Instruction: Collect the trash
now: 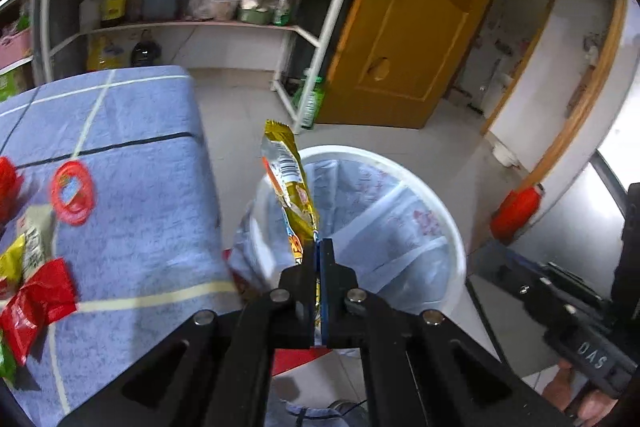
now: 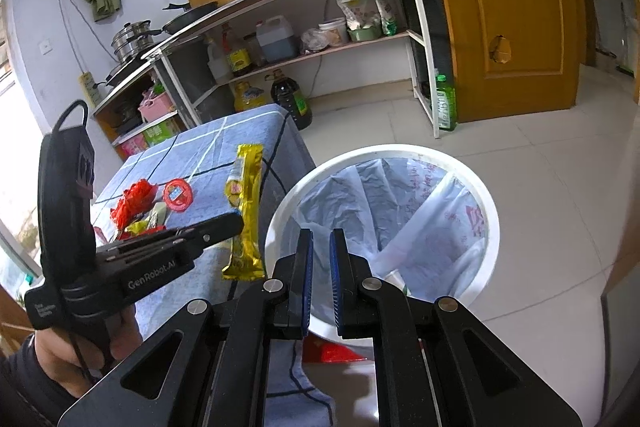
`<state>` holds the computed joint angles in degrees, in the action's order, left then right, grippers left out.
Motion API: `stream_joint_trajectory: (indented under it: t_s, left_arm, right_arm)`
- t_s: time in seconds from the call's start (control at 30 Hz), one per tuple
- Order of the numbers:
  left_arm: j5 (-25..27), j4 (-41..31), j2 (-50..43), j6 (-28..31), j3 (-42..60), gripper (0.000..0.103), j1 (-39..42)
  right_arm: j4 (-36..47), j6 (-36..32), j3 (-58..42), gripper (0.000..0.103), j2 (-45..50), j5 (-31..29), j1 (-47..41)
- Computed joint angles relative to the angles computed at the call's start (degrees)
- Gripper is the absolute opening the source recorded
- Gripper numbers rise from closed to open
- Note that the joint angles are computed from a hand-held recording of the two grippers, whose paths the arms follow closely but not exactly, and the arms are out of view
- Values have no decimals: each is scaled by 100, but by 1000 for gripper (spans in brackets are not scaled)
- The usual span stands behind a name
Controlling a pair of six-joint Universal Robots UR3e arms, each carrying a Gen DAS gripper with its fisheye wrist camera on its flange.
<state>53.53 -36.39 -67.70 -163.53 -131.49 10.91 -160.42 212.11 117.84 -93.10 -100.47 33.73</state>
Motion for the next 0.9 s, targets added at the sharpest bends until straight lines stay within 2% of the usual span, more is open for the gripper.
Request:
stream_joint_trajectory:
  t_s: [0.17,0.33,0.47,0.67,0.9]
  left_arm:
    - [-5,223,-627,-3,261,2,-417]
    - [43,412,-770,-33,260,4,-536]
    - [-50,343,-628,33,177,6,-463]
    - [-193,216,-515,120,165,19,-357]
    - [-373,-185,48,382,-61,19,21]
  right_arm:
    - [-32,59,182,9,-189,-119,12]
    - [-149,155,393,16,-378,-180,-59]
    - [-206,166,433,23,-415,-263,-55]
    - [-310,120,430,29,-392,-317,-19]
    - [-419,66,329,30,-236,-345,74]
